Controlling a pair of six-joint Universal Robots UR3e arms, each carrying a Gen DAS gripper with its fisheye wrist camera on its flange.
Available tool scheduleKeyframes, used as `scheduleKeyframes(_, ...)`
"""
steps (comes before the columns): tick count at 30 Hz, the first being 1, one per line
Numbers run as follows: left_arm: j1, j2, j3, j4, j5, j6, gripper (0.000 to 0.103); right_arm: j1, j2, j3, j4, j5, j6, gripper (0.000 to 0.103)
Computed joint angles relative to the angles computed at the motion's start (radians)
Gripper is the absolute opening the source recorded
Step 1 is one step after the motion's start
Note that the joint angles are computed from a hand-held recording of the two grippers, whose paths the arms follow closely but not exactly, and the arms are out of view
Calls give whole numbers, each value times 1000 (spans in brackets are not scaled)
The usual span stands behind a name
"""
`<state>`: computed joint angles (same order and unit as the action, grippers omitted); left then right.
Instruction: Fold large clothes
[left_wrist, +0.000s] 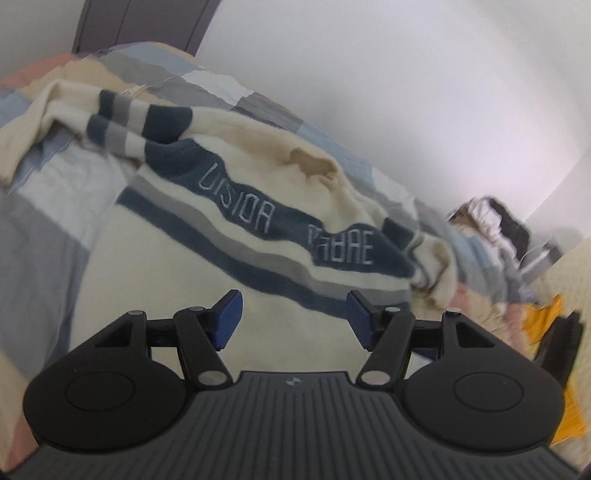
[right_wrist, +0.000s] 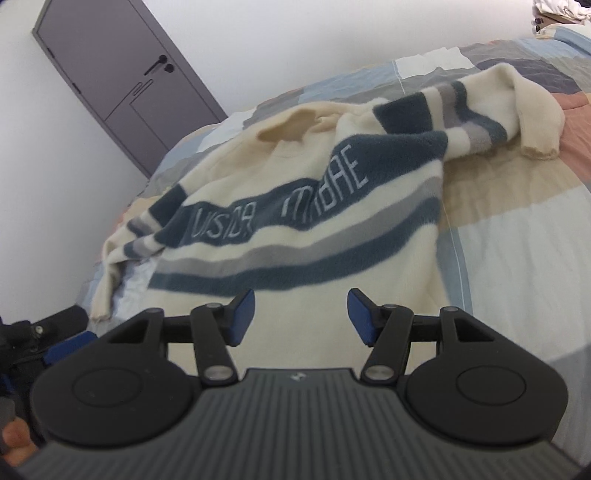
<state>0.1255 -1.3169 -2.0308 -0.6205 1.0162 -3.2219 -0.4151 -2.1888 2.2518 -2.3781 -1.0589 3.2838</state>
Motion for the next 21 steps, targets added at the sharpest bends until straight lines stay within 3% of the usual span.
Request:
scheduleKeyframes(4,-82,-187,-16,229,134,30,68,66,155,29,-226,-79,41,59)
scheduleKeyframes(13,-115,-492,54,473,235,48,68,164,444,-16,-500,-161,37,59)
scheduleKeyframes(16,-101,-559,72,536,204,25,68,219,547,-73,-557,-236,13,59)
scheduleKeyframes(21,-129,-618,103,606,236,41,68,244,638,-116,-575,-277,-8,57)
